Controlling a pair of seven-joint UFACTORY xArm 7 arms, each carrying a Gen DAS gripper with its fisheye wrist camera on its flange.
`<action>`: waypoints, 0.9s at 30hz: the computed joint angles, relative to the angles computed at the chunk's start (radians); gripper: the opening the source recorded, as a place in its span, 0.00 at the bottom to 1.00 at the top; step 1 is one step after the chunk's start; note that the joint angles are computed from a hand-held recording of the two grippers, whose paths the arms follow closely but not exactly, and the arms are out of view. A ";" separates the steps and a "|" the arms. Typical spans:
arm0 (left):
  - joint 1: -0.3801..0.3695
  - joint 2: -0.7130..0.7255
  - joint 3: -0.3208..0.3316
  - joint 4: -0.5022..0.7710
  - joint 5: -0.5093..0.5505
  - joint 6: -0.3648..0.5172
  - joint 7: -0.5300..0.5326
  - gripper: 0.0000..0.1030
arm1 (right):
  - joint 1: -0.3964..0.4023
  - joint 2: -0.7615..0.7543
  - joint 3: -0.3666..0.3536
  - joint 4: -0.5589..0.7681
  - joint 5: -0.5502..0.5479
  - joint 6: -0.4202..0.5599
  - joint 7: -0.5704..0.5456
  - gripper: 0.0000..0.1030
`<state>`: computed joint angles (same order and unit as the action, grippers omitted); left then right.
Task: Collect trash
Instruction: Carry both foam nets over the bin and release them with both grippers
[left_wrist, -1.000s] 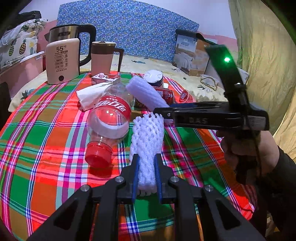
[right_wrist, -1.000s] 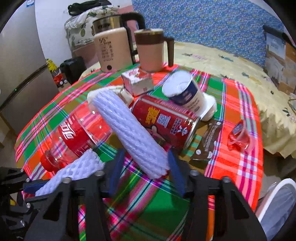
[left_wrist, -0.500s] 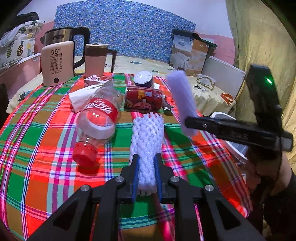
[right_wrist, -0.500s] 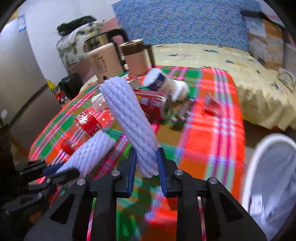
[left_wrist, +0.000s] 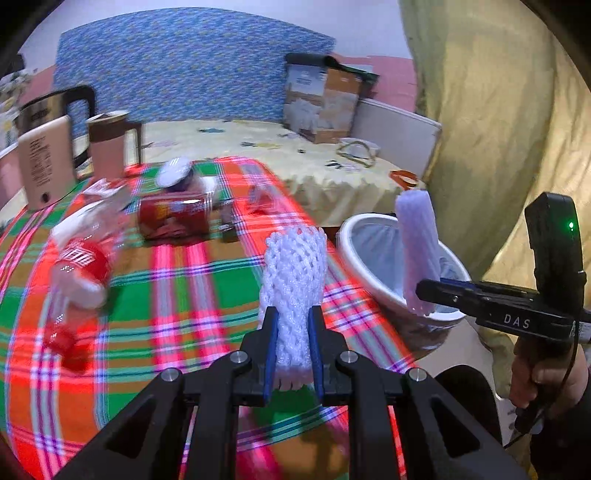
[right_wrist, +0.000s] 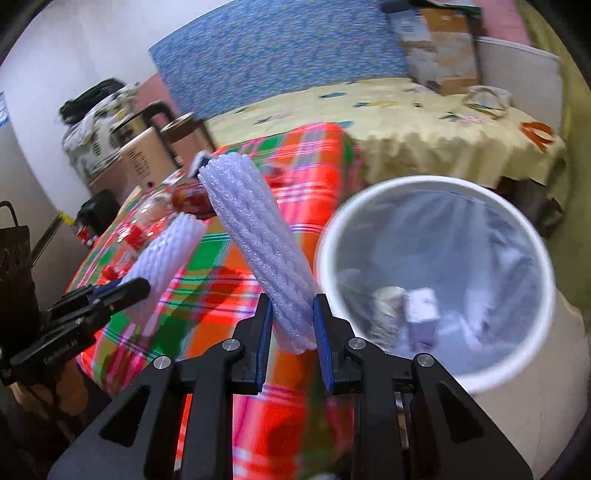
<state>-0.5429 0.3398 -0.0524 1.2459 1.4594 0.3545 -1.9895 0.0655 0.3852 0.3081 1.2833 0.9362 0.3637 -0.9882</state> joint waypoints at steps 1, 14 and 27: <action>0.001 0.018 -0.004 0.026 -0.011 -0.008 0.023 0.16 | -0.004 -0.003 -0.006 -0.005 0.003 -0.007 0.008 0.24; -0.044 0.252 0.014 0.346 -0.320 -0.072 0.440 0.16 | -0.051 0.007 -0.028 -0.023 -0.043 -0.074 0.119 0.24; -0.074 0.417 0.028 0.568 -0.616 -0.070 0.748 0.18 | -0.092 0.032 -0.014 -0.016 -0.116 -0.099 0.198 0.26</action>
